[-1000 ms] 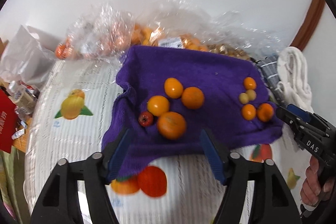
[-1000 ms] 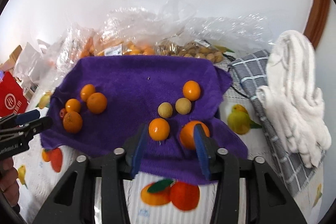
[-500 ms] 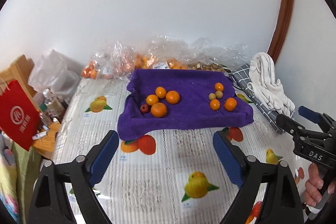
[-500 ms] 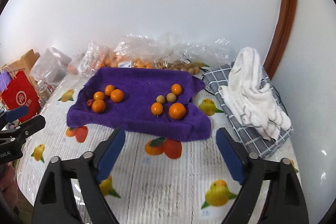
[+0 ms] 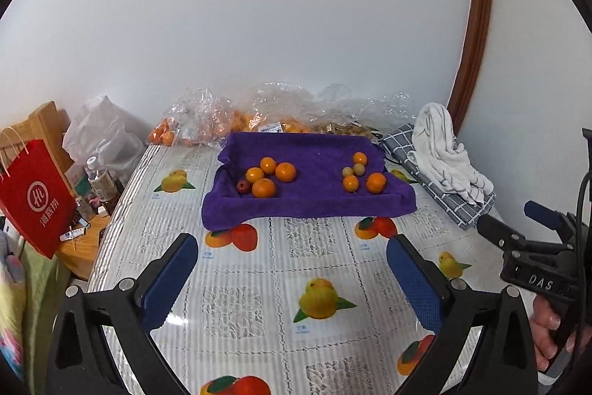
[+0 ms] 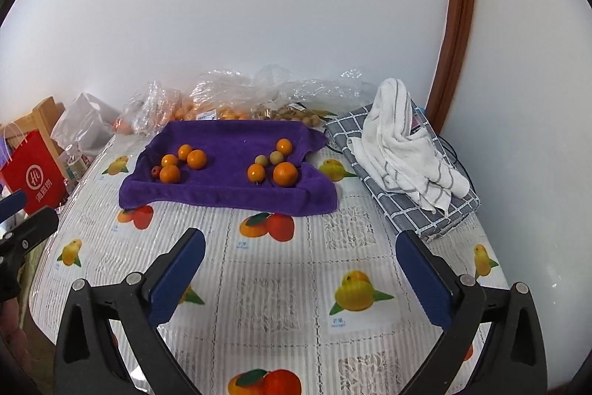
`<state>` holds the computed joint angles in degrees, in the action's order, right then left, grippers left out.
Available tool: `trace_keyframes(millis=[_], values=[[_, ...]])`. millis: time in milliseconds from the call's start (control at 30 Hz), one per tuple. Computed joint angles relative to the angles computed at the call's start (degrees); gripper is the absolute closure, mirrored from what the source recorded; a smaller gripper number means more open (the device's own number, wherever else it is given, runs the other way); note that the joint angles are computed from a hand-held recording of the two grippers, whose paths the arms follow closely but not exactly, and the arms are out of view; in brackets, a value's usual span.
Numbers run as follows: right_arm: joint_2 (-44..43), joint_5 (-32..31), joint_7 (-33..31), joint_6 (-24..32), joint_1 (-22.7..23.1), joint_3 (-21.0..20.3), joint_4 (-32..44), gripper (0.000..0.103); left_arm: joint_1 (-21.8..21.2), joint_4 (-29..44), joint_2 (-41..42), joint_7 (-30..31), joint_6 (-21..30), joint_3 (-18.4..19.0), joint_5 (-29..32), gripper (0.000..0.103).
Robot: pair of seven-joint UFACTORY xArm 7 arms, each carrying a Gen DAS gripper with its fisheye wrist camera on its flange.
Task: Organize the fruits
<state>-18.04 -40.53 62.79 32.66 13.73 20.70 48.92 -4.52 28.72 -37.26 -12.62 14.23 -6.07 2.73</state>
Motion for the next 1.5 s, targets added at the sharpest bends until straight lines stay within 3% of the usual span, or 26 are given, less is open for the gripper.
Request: trace_keyframes(millis=[467,1500], values=[[-4.0,0.3,0.2,-0.5,-1.3,1.6,-3.4,0.001,2.0,-1.7,-2.7,-4.1,0.8,-3.1,2.4,0.000],[-4.6,1.3,0.4,0.6,-1.2,2.4,-3.7,0.000,1.3,-3.1,-3.8,-4.2,0.6,-2.2,3.0,0.000]])
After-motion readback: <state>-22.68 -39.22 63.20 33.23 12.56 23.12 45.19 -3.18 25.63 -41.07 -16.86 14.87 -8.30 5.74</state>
